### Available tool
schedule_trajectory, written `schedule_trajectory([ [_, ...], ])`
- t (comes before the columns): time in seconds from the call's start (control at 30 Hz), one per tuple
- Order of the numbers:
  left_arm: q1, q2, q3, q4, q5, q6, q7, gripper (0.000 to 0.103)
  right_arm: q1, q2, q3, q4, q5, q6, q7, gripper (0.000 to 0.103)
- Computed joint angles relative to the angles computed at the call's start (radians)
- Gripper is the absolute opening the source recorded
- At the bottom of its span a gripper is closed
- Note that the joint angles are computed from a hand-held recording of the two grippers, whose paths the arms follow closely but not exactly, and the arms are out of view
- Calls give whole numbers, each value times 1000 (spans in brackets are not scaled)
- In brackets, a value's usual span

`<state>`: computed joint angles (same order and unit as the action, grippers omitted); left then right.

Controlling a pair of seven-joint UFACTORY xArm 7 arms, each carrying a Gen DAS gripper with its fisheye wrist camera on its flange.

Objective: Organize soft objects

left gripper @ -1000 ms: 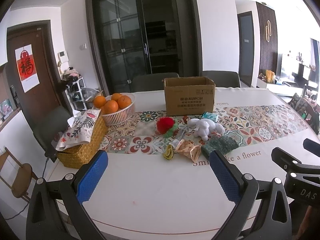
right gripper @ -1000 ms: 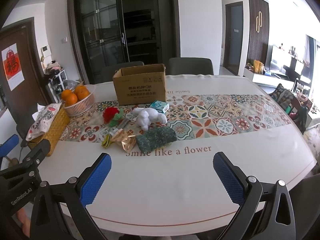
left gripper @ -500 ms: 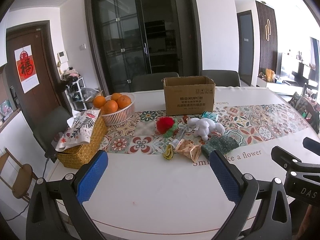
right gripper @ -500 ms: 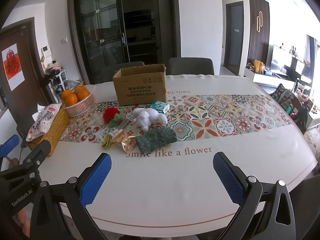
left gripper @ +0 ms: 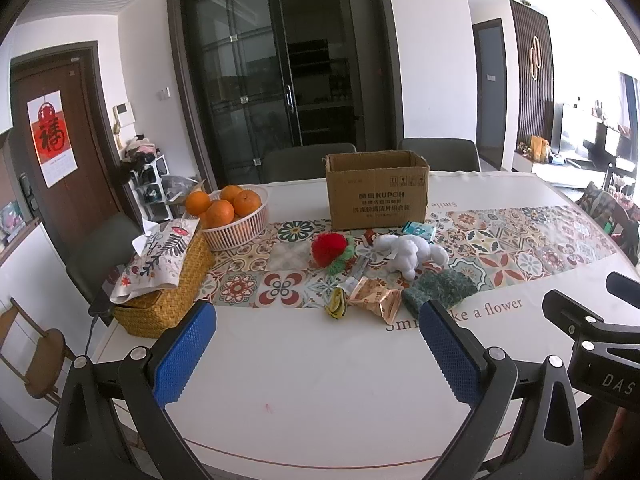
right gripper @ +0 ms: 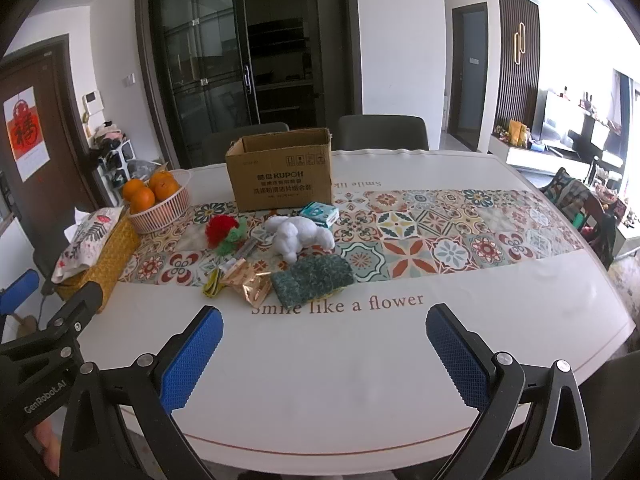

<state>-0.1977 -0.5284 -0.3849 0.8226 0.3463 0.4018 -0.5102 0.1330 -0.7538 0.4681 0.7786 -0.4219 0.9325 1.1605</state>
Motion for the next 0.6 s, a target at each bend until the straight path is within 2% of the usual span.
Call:
schedule_trajectory([
  [0.6, -2, 2, -1, 3, 6, 3, -6, 103, 4, -3, -8, -5, 2, -3, -6, 103],
])
